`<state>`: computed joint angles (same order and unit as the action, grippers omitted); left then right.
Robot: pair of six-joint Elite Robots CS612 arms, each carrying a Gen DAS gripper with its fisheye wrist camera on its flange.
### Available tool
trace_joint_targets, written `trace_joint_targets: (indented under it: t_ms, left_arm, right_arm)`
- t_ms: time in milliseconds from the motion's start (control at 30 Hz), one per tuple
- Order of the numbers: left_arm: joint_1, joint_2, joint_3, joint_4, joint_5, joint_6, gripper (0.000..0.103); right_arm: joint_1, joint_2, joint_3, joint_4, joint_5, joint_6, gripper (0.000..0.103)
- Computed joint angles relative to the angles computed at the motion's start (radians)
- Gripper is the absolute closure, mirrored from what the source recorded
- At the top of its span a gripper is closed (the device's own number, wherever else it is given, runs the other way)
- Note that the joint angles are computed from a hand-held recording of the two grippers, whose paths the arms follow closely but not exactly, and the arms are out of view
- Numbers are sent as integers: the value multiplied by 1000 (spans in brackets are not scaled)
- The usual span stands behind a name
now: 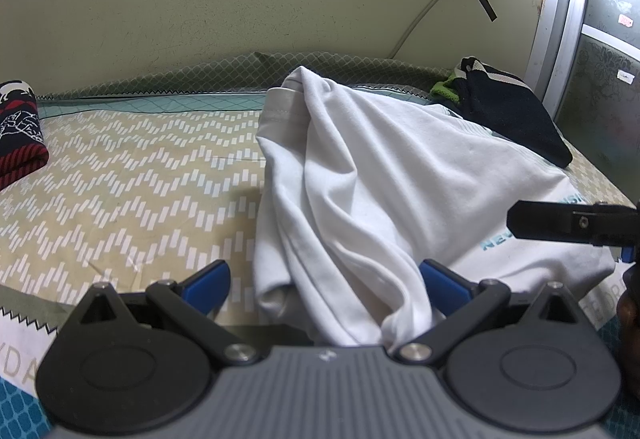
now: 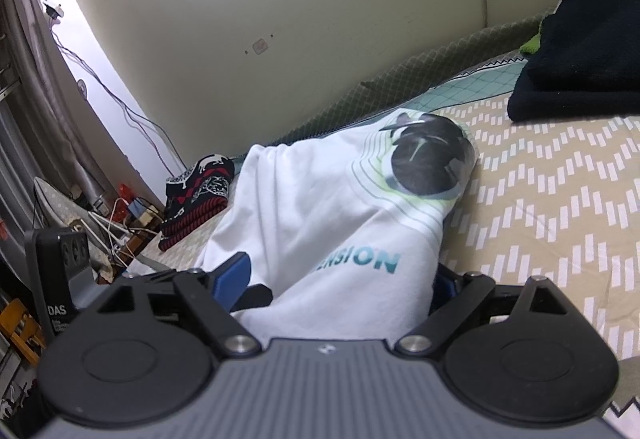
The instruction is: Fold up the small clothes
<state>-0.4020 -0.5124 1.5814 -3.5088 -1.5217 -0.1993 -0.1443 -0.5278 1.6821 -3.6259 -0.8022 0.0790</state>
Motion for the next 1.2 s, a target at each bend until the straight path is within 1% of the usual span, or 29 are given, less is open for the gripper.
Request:
trace_joint_targets:
  t_ms: [67, 167, 233, 333, 433, 467, 567, 633, 700, 767, 833, 933, 967, 1000, 1033, 1067, 1100, 1133, 1200]
  left_arm:
    - [9, 2, 4, -26, -30, -19, 0]
    - [31, 9, 10, -89, -82, -81, 0]
    - [49, 15, 8, -117, -134, -125, 0]
    - [71, 21, 1, -127, -200, -180, 0]
    - [85, 25, -16, -108, -251, -205, 0]
    - [87, 24, -20, -92, -258, -203, 0]
    - [88, 18, -44, -16, -284, -182, 0]
    - [85, 16, -58, 32, -280, -167, 0]
    - [82, 15, -71, 63, -280, -160, 0]
    - [85, 21, -85, 72, -307, -178, 0]
    - [88, 30, -95, 62, -326, -197, 0]
    - [89, 43, -104, 30, -333, -214, 1]
    - [88, 47, -105, 21, -334, -210, 5]
    - [88, 48, -105, 15, -332, -201, 11]
    - [88, 46, -104, 20, -330, -187, 35]
    - [88, 43, -100, 28, -323, -183, 47]
    - [94, 42, -100, 31, -336, -191, 52]
    - [105, 46, -107, 31, -374, -215, 60]
    - [127, 51, -110, 5, -430, -271, 63]
  right_arm:
    - [0, 0, 1, -2, 0, 2, 15]
    - [-2, 0, 2, -2, 6, 6, 15]
    - [-5, 1, 0, 2, 17, 20, 15]
    - [-10, 1, -3, 16, 32, 43, 16]
    - [-13, -6, 0, 43, 34, 33, 20]
    - [-12, -13, 5, 62, 25, 12, 23]
    - [-18, -33, 17, 125, 21, -54, 25]
    - [-24, -47, 20, 169, 10, -82, 26]
    - [-32, -56, 17, 200, -2, -88, 26]
    - [-38, -57, 2, 238, -1, -74, 27]
    - [-42, -53, -18, 282, 20, -62, 28]
    - [-31, -46, -55, 370, 55, -85, 35]
    - [-27, -44, -69, 427, 82, -104, 45]
    - [-22, -43, -81, 479, 103, -113, 48]
    - [-13, -44, -87, 492, 99, -110, 48]
    - [-3, -51, -88, 506, 79, -127, 51]
    - [7, -59, -85, 502, 61, -146, 53]
    - [15, -69, -82, 499, 52, -163, 55]
    - [25, -86, -80, 511, 77, -183, 61]
